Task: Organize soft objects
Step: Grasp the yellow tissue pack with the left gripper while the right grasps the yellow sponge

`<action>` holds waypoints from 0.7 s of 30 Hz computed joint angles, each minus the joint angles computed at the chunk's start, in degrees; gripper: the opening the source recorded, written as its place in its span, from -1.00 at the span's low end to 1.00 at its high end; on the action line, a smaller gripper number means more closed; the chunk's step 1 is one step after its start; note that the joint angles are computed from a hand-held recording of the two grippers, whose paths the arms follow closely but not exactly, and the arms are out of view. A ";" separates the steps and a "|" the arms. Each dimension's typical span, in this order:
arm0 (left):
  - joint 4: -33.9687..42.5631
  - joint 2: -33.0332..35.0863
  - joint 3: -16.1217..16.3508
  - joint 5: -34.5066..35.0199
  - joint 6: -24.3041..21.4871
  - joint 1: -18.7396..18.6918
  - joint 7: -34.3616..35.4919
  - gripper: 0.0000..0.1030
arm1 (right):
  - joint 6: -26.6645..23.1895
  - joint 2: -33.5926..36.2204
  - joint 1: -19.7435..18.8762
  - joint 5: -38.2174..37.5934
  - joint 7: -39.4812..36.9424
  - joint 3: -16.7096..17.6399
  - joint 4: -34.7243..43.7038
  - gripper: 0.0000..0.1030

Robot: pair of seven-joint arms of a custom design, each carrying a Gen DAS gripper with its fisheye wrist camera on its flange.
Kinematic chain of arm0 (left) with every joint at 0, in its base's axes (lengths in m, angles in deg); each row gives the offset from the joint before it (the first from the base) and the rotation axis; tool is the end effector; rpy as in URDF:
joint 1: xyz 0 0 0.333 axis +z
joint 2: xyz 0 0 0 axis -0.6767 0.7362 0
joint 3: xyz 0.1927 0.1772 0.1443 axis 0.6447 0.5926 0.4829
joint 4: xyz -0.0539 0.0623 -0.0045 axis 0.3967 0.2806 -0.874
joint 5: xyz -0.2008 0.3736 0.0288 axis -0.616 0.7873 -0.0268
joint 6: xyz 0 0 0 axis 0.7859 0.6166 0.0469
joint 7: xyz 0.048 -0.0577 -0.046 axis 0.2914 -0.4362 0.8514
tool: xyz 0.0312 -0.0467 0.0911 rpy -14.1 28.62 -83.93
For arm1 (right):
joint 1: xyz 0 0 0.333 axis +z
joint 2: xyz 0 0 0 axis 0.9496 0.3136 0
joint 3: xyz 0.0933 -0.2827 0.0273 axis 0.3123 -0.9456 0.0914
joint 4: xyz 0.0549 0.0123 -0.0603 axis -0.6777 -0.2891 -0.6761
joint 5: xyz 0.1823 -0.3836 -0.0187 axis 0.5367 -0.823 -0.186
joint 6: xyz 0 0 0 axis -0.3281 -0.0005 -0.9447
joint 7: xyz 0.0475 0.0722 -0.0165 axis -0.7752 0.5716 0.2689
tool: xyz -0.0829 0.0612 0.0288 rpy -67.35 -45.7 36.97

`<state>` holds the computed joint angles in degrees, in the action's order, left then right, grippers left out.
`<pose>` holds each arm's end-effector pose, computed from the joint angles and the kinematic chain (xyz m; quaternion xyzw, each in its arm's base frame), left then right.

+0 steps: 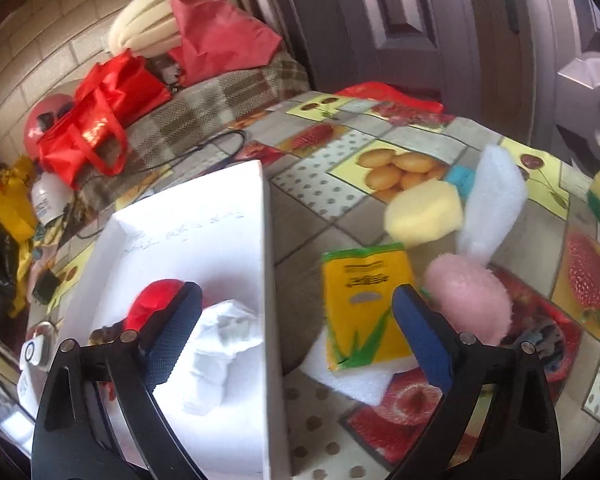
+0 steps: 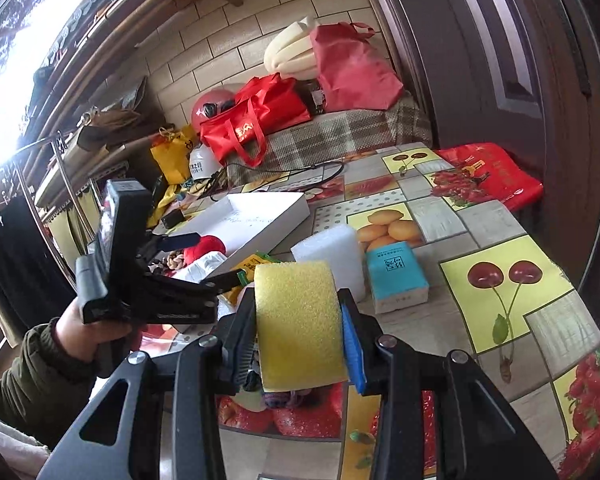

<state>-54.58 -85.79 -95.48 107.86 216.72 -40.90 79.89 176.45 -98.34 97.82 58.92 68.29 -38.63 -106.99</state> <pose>0.4843 -0.0979 0.4913 -0.6097 0.6654 -0.2003 0.3814 0.4875 0.2432 0.4843 -0.7502 0.3694 -0.0737 0.5433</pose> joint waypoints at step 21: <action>1.57 4.84 3.55 -13.13 0.98 -6.18 12.89 -0.06 | -2.97 -0.52 -1.20 4.83 -3.67 -0.69 -0.37 -0.23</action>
